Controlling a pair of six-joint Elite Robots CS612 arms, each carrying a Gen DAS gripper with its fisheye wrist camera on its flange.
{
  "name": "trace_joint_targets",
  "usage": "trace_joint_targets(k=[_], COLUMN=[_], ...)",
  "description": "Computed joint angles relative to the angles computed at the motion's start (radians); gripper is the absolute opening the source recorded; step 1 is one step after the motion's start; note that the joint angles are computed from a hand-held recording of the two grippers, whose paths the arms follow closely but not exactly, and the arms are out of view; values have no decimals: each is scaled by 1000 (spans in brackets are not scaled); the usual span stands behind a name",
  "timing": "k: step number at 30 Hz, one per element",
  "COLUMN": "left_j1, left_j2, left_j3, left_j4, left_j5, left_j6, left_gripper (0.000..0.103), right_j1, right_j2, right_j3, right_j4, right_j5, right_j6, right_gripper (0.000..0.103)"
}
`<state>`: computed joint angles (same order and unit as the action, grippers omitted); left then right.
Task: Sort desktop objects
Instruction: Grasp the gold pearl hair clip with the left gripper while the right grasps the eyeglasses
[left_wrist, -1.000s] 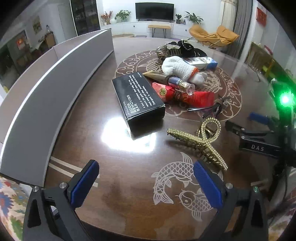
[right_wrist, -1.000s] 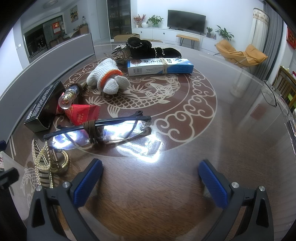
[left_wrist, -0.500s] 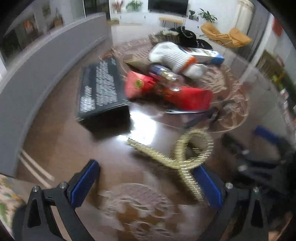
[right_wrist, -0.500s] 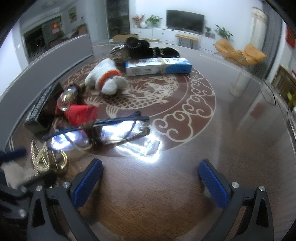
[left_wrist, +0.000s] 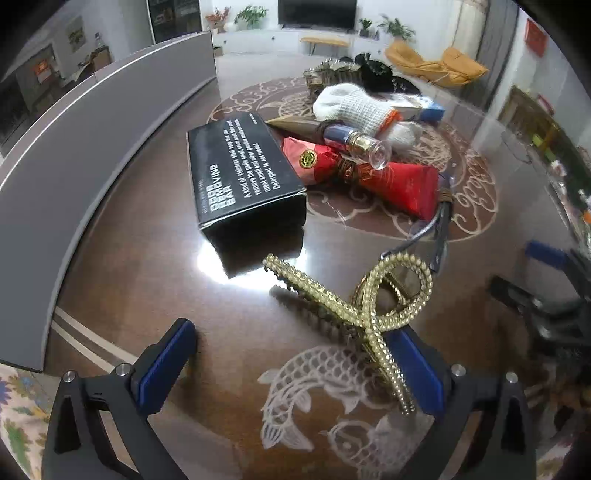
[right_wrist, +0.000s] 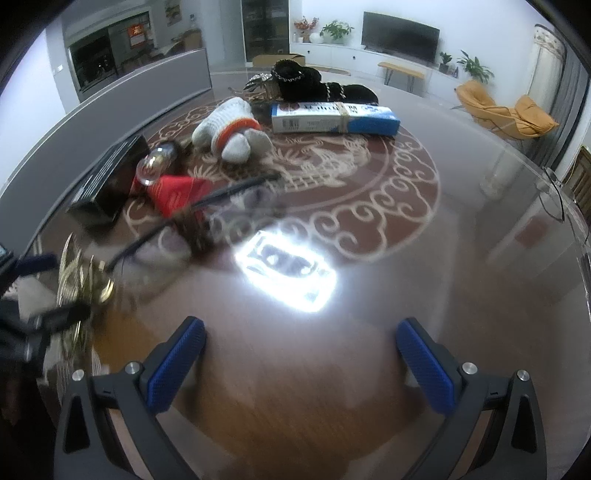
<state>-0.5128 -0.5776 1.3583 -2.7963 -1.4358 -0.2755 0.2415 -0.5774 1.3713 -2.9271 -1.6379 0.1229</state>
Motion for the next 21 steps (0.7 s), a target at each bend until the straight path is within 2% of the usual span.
trace_joint_targets(k=[3, 7, 9, 12, 13, 15, 16, 18, 21], left_j1=[-2, 3, 10, 24, 28, 38, 42, 44, 32], left_j2=[9, -9, -19, -35, -41, -51, -54, -55, -44], left_j3=[-19, 28, 44, 60, 65, 78, 83, 83, 61], left_j4=[12, -53, -58, -27, -14, -6, -5, -3, 0], left_j5=[3, -9, -29, -56, -63, -92, -110, -139, -153], left_j6=[4, 44, 76, 114, 121, 134, 142, 160, 212], left_gripper=[102, 77, 73, 72, 72, 73, 73, 73, 73], right_j1=[-19, -22, -16, 3, 12, 20, 23, 16, 9], right_j2=[-11, 6, 30, 70, 83, 88, 82, 61, 27], right_j3=[14, -58, -108, -188, -223, -232, -215, -161, -95], right_j4=[-15, 50, 44, 74, 137, 179, 175, 138, 124], right_j5=[82, 187, 221, 196, 161, 114, 83, 80, 27], right_j6=[80, 140, 165, 161, 141, 108, 85, 68, 47], right_gripper=[103, 103, 103, 103, 103, 103, 103, 103, 102])
